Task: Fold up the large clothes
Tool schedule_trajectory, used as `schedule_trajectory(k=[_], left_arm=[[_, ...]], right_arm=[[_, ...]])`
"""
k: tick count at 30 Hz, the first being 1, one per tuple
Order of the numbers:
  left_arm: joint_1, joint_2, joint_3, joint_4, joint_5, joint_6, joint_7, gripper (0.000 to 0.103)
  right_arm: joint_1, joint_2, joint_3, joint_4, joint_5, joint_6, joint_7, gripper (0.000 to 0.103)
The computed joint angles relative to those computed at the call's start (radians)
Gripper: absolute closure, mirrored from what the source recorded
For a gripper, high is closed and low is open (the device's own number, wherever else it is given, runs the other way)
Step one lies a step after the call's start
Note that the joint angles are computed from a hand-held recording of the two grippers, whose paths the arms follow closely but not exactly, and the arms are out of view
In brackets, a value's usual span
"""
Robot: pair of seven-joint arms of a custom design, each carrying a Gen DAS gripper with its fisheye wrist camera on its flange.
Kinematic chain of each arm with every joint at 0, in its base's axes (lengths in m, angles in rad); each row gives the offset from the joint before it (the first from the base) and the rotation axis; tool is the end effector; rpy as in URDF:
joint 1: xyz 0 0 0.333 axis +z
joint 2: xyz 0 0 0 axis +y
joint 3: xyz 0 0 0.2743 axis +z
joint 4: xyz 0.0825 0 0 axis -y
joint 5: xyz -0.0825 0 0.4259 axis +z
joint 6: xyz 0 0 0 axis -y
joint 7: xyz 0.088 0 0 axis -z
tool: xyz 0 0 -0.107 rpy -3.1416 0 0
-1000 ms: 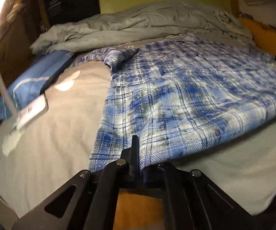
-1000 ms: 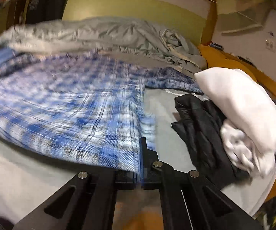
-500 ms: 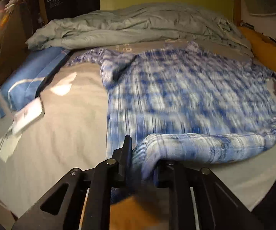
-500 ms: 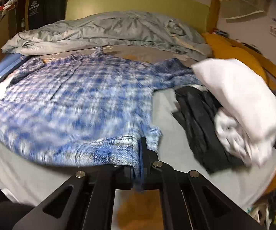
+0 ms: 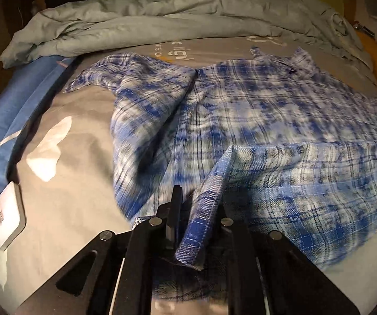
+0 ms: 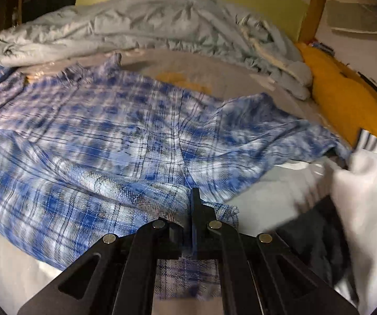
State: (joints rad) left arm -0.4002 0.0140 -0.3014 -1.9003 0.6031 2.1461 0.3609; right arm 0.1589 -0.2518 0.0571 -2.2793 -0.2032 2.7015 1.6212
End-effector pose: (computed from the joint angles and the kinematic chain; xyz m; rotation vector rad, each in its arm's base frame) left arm 0.4952 -0.3866 0.4637 -2.0554 1.6244 -0.4216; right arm 0.5507 0.1289 0.4758 -2.1202 1.5268 -0.7250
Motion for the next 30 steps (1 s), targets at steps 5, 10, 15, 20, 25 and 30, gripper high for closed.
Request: schedule_trajectory(k=[5,10,15,20,25,30], left_arm=[[-0.003,0.006,0.001,-0.011,0.018,-0.021,-0.064,0.076],[-0.015,-0.079,-0.021,-0.109,0.12,-0.035,-0.199,0.026],[0.002,-0.223,-0.066,-0.252,0.133,0.042,-0.343,0.011],[0.011,-0.285,-0.109,-0.31,0.12,0.05,-0.403,0.011],[-0.009,-0.353,-0.136,-0.381,0.067,0.15,-0.414,0.012],[-0.007,-0.359,-0.12,-0.431,0.012,0.383,-0.42,0.011]], right_arm=[[-0.007,0.036,0.002,0.003,-0.01,0.054,0.033,0.1],[-0.085,-0.038,0.07,-0.1,-0.21,0.154,0.186,0.056],[-0.059,-0.113,0.003,-0.163,-0.122,0.214,0.214,0.033],[0.085,-0.227,-0.163,-0.27,0.175,0.245,0.057,0.029],[0.127,-0.341,-0.206,-0.368,0.32,0.162,-0.023,0.027],[0.342,-0.502,-0.423,-0.464,0.598,0.081,-0.227,0.027]])
